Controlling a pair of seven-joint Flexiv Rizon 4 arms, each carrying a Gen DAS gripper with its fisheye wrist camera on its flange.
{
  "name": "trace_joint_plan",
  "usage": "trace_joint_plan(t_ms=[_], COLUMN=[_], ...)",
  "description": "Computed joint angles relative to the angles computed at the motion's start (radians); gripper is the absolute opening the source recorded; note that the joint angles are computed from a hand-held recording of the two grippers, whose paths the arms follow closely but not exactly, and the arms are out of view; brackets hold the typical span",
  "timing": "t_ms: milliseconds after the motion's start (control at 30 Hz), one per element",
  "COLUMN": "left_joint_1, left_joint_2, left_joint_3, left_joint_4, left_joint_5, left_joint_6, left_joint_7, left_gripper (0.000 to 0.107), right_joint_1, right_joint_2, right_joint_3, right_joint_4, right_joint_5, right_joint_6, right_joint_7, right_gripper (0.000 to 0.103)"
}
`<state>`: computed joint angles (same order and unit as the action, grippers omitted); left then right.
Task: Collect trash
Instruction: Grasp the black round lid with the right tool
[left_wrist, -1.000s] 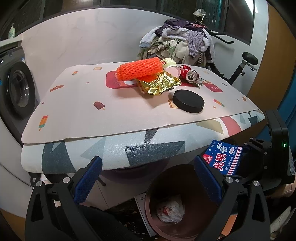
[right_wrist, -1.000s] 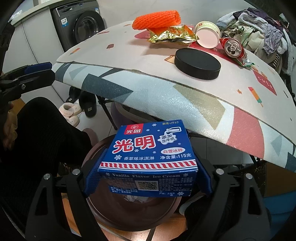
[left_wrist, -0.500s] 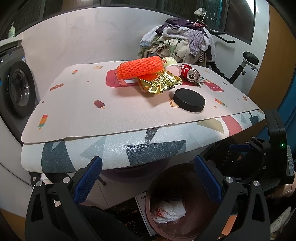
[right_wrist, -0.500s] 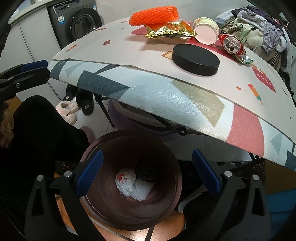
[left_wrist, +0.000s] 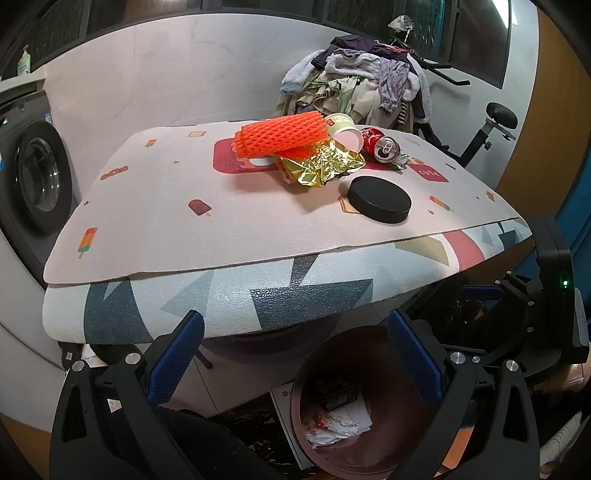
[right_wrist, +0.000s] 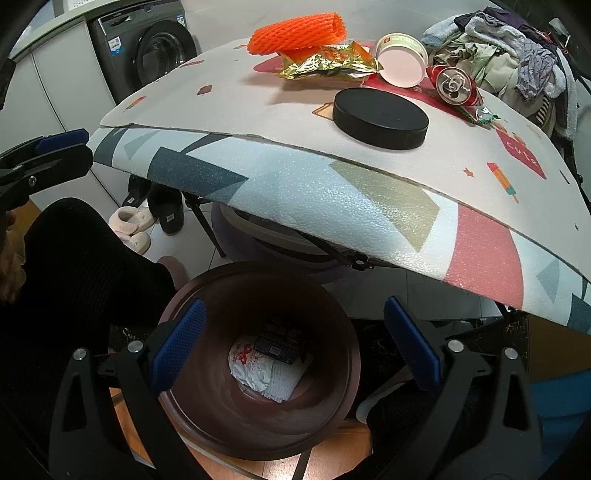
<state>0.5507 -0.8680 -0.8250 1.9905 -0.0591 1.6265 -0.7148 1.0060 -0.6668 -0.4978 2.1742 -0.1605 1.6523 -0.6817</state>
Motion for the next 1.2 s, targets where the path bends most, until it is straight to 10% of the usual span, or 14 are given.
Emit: trace_joint_plan(t_ms=[733,1200], left_joint_1=[-0.022,-0.03], left_joint_2=[0.009,-0.002], left_joint_3=[0.025,0.013], left_joint_4=[-0.004,-0.074], left_joint_5=[0.005,-0.075], left_joint_6=[0.016,-0.045], left_joint_7=[-0.022,-0.118], left_gripper=[0.097,0.097], right_joint_1=[0.09,-0.209], right_joint_2=[-0.024,-0.128], right_joint_3=[-0.168,-0.021], right_joint_4=[0.0,-0.273], right_joint_5=[0.098,0.056], right_joint_6=[0.049,-0.007], right_joint_7=[-0.028,-0.075], right_gripper=[0.096,0.097])
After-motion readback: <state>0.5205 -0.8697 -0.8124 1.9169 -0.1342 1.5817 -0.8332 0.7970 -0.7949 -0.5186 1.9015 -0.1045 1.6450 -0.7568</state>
